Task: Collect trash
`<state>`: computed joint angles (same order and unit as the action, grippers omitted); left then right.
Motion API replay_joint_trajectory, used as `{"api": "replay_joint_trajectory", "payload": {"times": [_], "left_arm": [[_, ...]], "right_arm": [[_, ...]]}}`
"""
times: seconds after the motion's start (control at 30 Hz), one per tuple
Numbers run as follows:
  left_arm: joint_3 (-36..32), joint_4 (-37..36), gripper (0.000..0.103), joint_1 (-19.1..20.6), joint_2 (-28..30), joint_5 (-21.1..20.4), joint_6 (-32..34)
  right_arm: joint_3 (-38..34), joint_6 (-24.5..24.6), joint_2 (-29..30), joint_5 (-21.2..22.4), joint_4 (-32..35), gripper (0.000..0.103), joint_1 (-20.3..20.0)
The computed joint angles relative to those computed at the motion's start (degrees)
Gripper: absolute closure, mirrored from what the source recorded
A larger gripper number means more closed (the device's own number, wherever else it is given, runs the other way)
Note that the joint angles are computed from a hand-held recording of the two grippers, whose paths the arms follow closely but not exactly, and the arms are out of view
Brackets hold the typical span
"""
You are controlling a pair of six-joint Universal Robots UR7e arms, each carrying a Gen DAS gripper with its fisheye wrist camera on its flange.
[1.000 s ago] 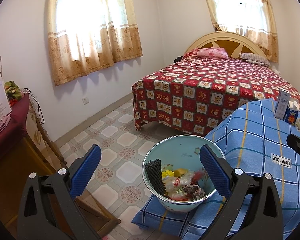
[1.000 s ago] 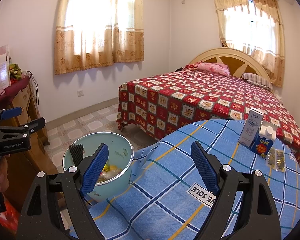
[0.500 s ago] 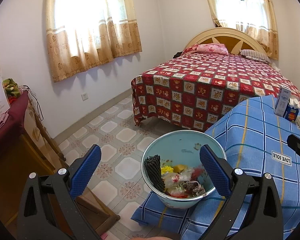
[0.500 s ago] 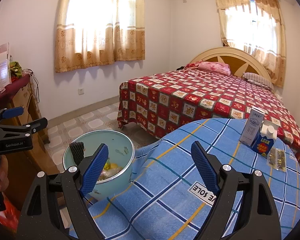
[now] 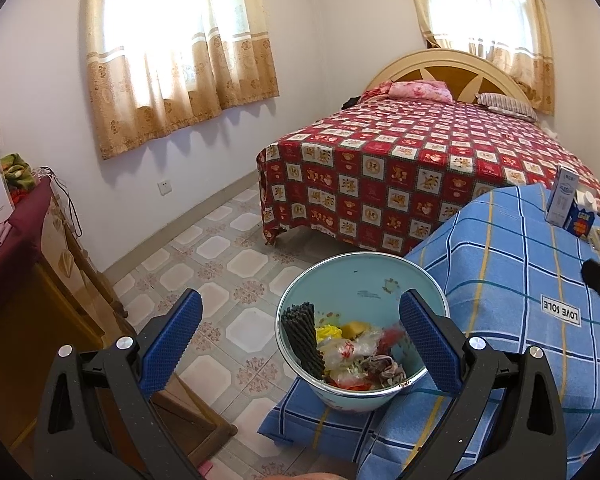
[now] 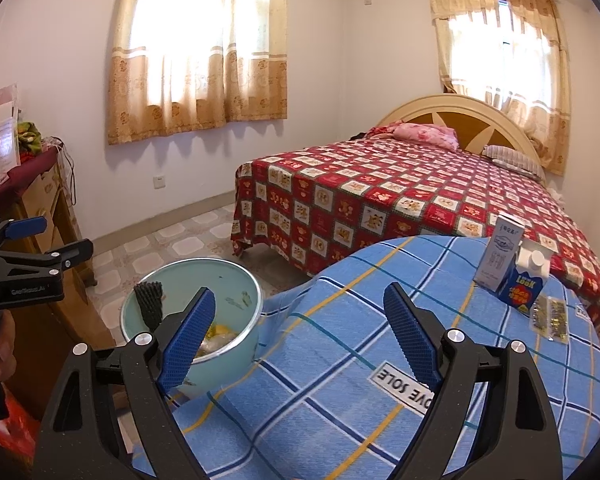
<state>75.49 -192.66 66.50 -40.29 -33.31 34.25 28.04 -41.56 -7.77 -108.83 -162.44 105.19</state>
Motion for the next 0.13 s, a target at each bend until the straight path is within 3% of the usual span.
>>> {"api": "replay_joint_trajectory", "payload": {"times": [0.13], "left_arm": [[0.1, 1.1, 0.006, 0.0, 0.2, 0.0, -0.8]], "right_arm": [[-5.0, 3.6, 0.7, -4.0, 4.8, 0.015, -1.8]]}}
